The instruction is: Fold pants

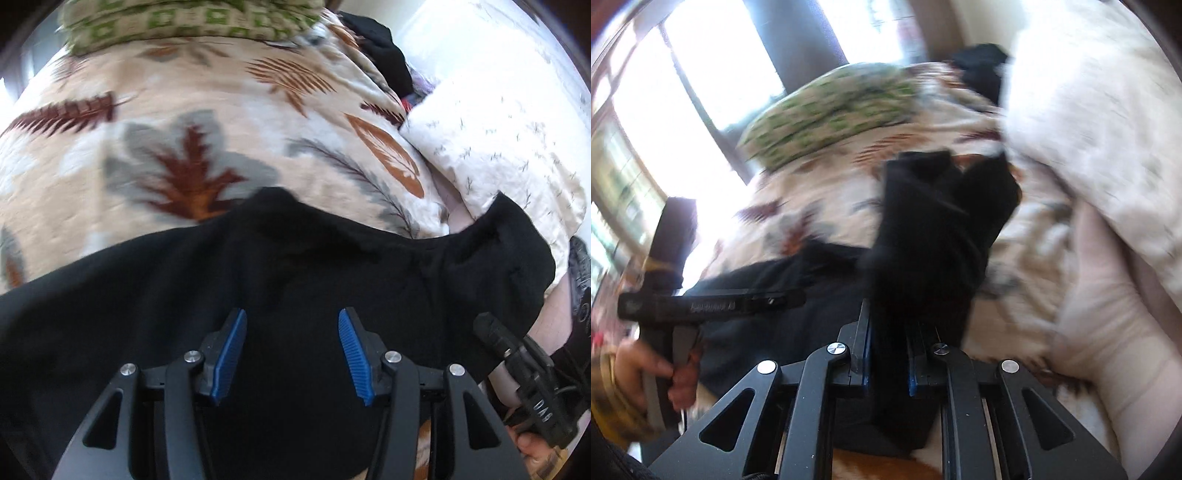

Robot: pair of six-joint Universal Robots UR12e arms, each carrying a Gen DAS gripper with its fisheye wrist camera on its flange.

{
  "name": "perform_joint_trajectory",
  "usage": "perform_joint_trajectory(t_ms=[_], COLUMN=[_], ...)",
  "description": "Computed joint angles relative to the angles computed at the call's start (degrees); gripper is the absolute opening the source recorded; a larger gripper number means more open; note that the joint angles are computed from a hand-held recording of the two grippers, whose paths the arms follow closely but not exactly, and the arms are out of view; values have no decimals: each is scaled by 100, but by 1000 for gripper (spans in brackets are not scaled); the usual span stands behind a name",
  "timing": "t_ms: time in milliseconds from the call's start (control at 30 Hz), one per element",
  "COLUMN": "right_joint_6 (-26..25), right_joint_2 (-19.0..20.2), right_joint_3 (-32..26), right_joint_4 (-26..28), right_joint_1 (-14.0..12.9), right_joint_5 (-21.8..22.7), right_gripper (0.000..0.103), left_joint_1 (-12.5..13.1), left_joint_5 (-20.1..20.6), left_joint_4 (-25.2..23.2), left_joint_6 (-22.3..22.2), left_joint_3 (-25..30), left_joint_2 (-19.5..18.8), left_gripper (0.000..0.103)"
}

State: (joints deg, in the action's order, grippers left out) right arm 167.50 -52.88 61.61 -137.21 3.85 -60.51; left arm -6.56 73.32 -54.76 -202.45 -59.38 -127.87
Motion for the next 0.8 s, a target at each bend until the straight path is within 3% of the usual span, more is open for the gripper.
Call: perform_joint_trajectory(t_ms=[167,233,333,400,433,500,667,733,800], right_joint_6=[-1049,-1534,-1989,-2090,-2158,-2215,-2080,-1711,-1067], right_joint_2=[-31,-16,30,11,17,41,10,-89,-194], right_joint_3=[76,82,111,200,134,-40,-265,-142,53], right_joint_4=[434,749,1131,1062,1276,1794,2591,2384,1753], right_joint_1=[225,342,443,402,382,331,149,62,3], right_joint_5=[262,162,-170,6,99,306,829,915,584], right_gripper=[13,13,18,29,33,45,46,46,46], left_joint_1=[172,209,234,251,251,251,142,86,-4], left_joint_5=[-147,-157,-128,-170,-177,-220,-351,-326,-145], left_joint_4=[324,379,432,546,609,729,638,633,478], left_joint_6=[-131,-156,-264,-346,-378,-435,-212,-76,118], left_joint_3=[-441,-534,-631,-695,-716,-732,-477,-364,-162], left_joint_2=[272,327,380,417,431,443,373,338,249], left_gripper=[56,56,56,56,56,57,57,61,62])
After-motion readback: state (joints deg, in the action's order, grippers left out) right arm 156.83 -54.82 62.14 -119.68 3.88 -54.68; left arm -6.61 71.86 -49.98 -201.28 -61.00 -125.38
